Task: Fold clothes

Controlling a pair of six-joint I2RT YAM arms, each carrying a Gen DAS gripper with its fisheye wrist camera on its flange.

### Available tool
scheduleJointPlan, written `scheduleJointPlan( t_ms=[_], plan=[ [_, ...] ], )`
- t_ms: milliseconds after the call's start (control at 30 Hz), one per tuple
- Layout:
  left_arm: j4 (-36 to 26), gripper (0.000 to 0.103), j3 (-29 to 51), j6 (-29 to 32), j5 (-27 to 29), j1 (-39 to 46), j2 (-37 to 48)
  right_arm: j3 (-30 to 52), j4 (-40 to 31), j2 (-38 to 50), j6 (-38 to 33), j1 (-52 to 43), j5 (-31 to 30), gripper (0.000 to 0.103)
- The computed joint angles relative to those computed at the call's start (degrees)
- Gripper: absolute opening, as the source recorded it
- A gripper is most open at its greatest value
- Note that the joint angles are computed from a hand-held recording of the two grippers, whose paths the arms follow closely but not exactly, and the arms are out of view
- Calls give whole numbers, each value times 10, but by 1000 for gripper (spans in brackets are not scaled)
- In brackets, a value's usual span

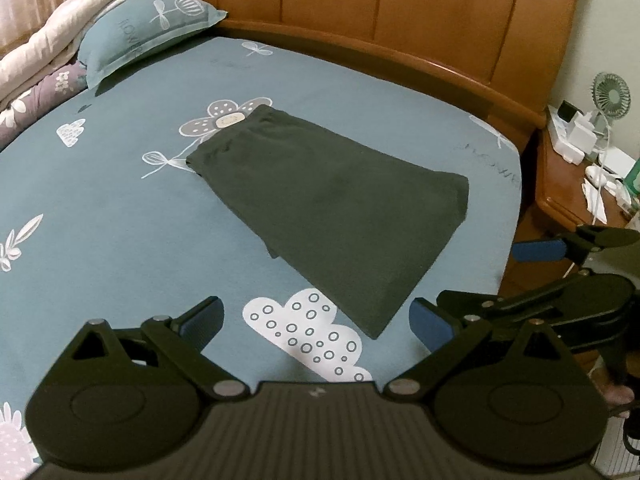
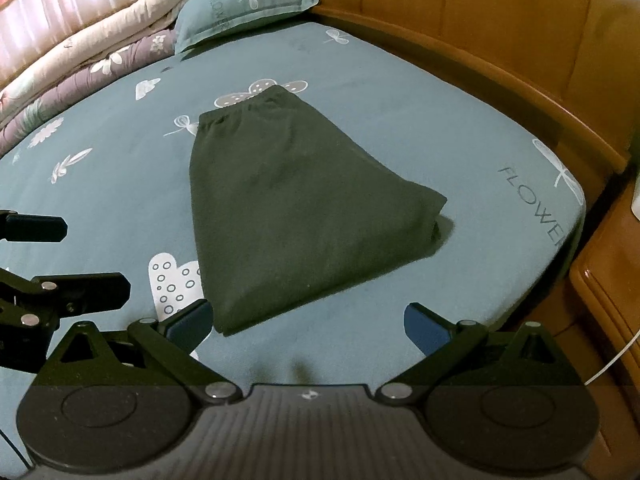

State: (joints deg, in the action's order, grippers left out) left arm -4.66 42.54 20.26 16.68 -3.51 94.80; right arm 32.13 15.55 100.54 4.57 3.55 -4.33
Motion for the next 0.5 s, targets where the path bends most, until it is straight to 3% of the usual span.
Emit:
scheduleJointPlan(
  t_ms=[500],
  plan=[
    [-5, 99, 13, 6, 4, 12, 19, 16, -15, 12, 9, 15, 16, 103]
  ],
)
